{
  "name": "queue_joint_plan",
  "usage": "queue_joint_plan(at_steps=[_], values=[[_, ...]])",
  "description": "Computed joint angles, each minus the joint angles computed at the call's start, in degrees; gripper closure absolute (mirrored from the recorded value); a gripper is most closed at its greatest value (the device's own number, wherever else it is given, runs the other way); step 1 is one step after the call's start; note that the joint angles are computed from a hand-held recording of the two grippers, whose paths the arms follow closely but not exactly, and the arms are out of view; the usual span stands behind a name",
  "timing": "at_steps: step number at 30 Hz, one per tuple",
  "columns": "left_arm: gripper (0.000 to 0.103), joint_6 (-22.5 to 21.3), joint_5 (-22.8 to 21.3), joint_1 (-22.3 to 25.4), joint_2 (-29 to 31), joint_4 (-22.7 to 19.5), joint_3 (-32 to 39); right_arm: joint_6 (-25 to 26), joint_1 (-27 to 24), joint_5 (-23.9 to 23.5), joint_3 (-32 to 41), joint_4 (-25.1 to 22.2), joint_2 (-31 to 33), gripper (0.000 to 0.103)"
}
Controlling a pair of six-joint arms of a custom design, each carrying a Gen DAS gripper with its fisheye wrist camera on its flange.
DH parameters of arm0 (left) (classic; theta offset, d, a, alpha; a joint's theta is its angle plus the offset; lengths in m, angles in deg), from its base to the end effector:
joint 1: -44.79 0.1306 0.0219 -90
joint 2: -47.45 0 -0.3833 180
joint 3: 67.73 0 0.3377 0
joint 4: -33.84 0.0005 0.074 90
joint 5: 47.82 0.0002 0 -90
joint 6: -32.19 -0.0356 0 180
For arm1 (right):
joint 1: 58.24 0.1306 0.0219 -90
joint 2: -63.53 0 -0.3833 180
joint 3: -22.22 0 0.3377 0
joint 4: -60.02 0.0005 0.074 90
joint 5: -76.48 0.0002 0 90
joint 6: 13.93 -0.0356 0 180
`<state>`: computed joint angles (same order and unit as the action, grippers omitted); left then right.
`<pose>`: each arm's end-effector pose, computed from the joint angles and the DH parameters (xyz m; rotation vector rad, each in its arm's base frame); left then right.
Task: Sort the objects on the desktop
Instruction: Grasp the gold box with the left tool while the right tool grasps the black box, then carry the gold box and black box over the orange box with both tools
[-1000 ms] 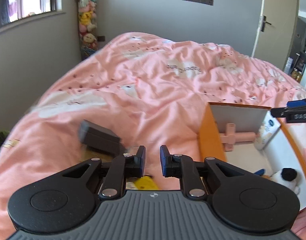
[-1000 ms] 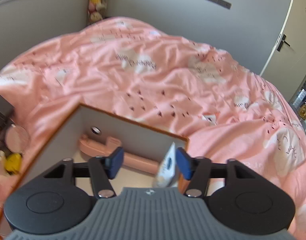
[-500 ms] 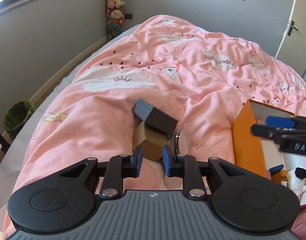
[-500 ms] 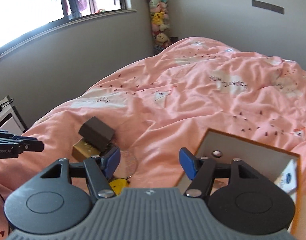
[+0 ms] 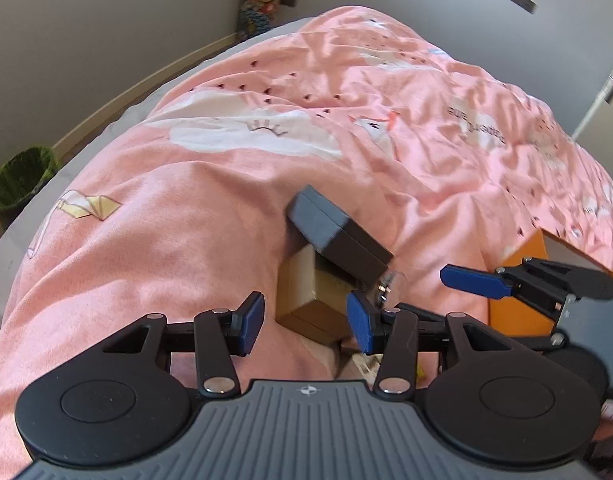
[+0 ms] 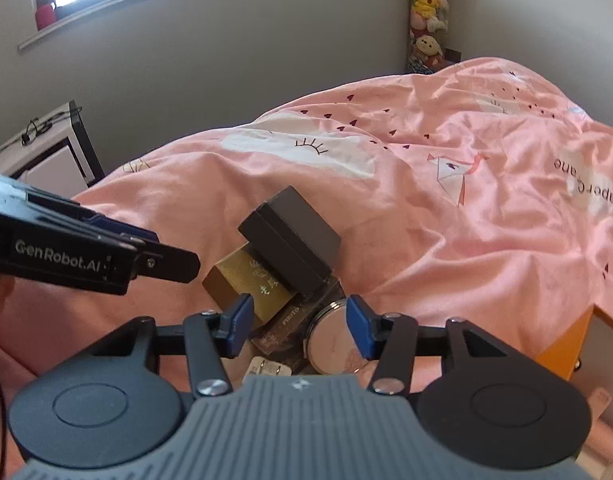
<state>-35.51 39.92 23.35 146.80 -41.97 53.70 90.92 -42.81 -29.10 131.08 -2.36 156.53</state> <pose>0.4301 -0.1679 0.5473 -0.0353 2.5272 -0.2621 0.4229 0.1261 0.5269 -0.7423 2.2495 0.3284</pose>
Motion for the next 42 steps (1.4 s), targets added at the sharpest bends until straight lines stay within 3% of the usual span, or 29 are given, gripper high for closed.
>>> queue_joint_plan(at_steps=[9, 17, 21, 25, 29, 36, 42], values=[[0.050, 0.4, -0.2, 2.3, 2.1, 0.3, 1.1, 1.4, 3.0, -1.0, 3.0, 4.4, 4.7, 0.049], [0.050, 0.1, 1.9, 3.3, 2.4, 1.3, 0.8, 2.7, 5.1, 3.9, 5.2, 5.7, 7.6, 0.050], [0.048, 0.6, 4.2, 3.9, 2.6, 2.0, 0.3, 1.5, 3.6, 3.2, 4.9, 5.6, 6.6, 0.057], [0.048, 0.2, 5.3, 3.6, 3.9, 1.3, 1.1, 1.3, 2.2, 6.9, 4.1, 5.7, 5.8, 0.067], [0.048, 0.4, 6.6, 3.6, 5.5, 0.2, 2.0, -1.2, -0.2, 1.1, 6.8, 2.5, 7.5, 0.067], [0.035, 0.5, 10.9, 4.4, 7.4, 0.0, 1.7, -1.1, -1.3, -2.7, 10.4, -0.4, 10.5, 0.066], [0.028, 1.9, 13.5, 4.8, 7.6, 2.4, -0.5, -3.8, -2.3, -3.9, 11.3, -1.4, 11.4, 0.068]])
